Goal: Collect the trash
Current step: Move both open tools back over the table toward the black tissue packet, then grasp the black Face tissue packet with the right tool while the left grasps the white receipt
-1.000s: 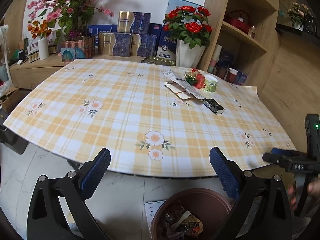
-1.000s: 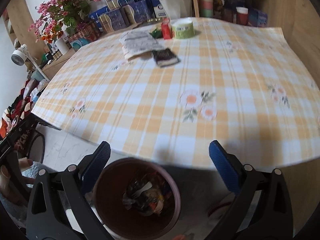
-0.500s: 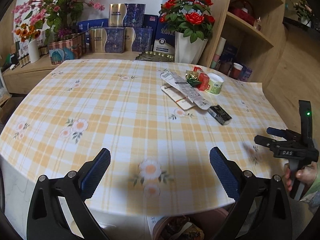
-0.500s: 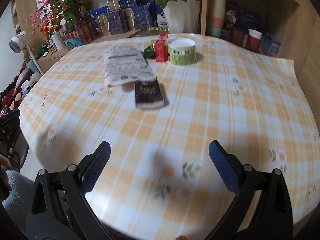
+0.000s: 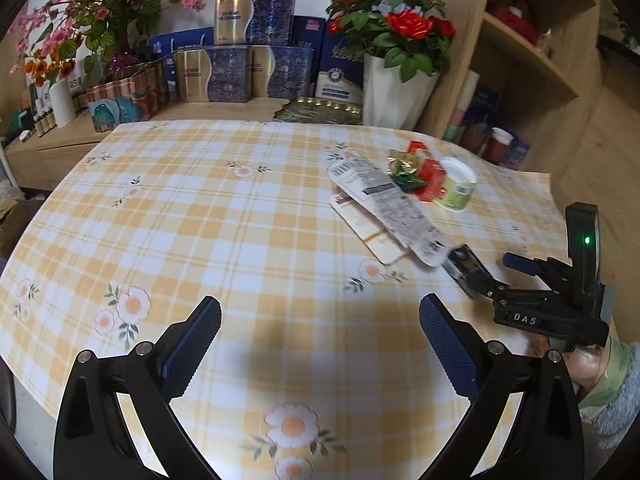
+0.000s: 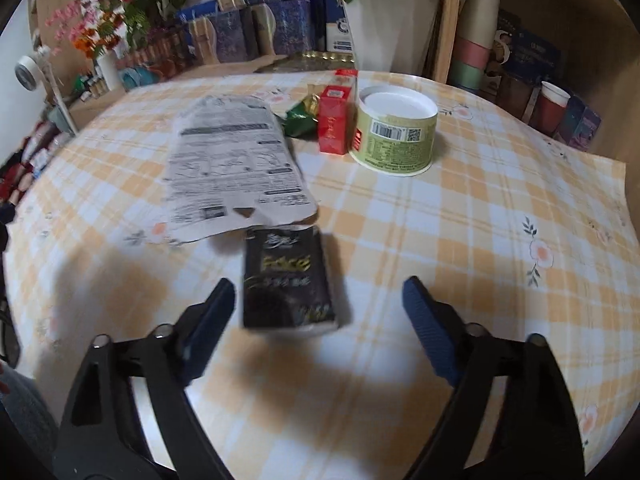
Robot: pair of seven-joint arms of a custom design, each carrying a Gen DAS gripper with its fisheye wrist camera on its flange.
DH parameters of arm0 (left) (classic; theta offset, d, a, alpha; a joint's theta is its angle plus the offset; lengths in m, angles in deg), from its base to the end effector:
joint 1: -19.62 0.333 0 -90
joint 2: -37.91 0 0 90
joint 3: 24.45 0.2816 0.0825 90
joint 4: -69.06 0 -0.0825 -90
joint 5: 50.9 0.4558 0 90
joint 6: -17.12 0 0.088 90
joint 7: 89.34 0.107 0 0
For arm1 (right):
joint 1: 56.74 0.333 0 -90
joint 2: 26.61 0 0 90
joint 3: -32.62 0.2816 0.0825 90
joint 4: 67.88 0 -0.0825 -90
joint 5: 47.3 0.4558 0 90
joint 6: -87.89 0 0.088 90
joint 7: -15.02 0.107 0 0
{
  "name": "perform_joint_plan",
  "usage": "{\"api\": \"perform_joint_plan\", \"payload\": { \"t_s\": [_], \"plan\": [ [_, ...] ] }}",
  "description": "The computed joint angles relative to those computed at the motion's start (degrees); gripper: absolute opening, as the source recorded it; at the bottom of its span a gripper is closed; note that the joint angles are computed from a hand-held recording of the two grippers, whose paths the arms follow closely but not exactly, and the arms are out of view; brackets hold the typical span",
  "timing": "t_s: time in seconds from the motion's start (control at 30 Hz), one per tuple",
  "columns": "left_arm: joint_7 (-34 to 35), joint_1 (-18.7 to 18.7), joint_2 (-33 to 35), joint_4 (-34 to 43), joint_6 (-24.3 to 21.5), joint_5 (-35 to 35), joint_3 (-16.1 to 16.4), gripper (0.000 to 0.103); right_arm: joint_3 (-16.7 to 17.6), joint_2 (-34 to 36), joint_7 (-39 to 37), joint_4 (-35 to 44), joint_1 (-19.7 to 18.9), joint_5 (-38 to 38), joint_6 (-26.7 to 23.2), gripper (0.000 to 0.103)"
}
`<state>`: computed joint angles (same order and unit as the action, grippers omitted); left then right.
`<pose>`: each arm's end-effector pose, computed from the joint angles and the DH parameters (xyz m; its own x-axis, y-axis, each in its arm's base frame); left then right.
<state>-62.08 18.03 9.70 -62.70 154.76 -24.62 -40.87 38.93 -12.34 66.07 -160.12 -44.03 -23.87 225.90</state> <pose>0.5105 -0.1742 0.5443 0.4483 -0.8847 0.1278 -0.6111 -0.4077 -0.6784 0.7016 0.2373 0.4915 0.7039 -0.7097 -0.0287 -0.5745 -0.5451 -0.6105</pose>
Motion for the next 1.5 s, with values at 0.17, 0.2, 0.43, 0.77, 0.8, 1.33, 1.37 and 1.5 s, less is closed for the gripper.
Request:
{"api": "perform_joint_plan", "payload": {
  "t_s": [0.17, 0.2, 0.43, 0.77, 0.8, 1.33, 1.37, 1.5],
  "plan": [
    [-1.67, 0.82, 2.33, 1.41, 1.08, 0.60, 0.41, 0.097, 0.43, 1.23, -1.22, 0.35, 0.10, -0.09, 0.78, 0.075],
    [-1.90, 0.96, 3.00, 1.90, 1.09, 0.64, 0.45, 0.097, 0.57, 1.15, -1.83, 0.26, 0.04, 0.12, 0.83, 0.075],
    [-2.51, 0.53, 6.50, 4.60, 0.34, 0.91, 1.02, 0.097, 1.16, 1.29, -4.18, 0.52, -0.29, 2.67, 1.24, 0.077],
    [0.31, -1.10, 11.14, 7.89, 5.25, -1.87, 3.25, 0.090, 1.23, 1.33, -4.54, 0.52, -0.70, 4.40, 0.80, 0.034],
    [1.13, -1.35, 11.72, 8.11, 6.96, -3.04, 3.73, 0.079, 1.03, 0.99, -3.99, -0.06, -0.56, 4.33, 1.92, 0.034],
    [-1.98, -0.51, 23.10, 12.56, 24.01, -17.67, 7.04, 0.035, 0.80, 1.46, 1.61, 0.32, -1.36, 4.01, 3.79, 0.033],
    [-3.10, -0.34, 23.69, 12.87, 24.06, -17.47, 7.18, 0.035, 0.84, 1.39, 1.26, 0.22, -1.32, 3.98, 3.78, 0.033],
    [-7.10, 0.17, 24.54, 12.12, 26.98, -16.79, 7.88, 0.034, 0.72, 1.72, 1.26, 0.68, -1.22, 3.84, 3.08, 0.033]
  ]
}}
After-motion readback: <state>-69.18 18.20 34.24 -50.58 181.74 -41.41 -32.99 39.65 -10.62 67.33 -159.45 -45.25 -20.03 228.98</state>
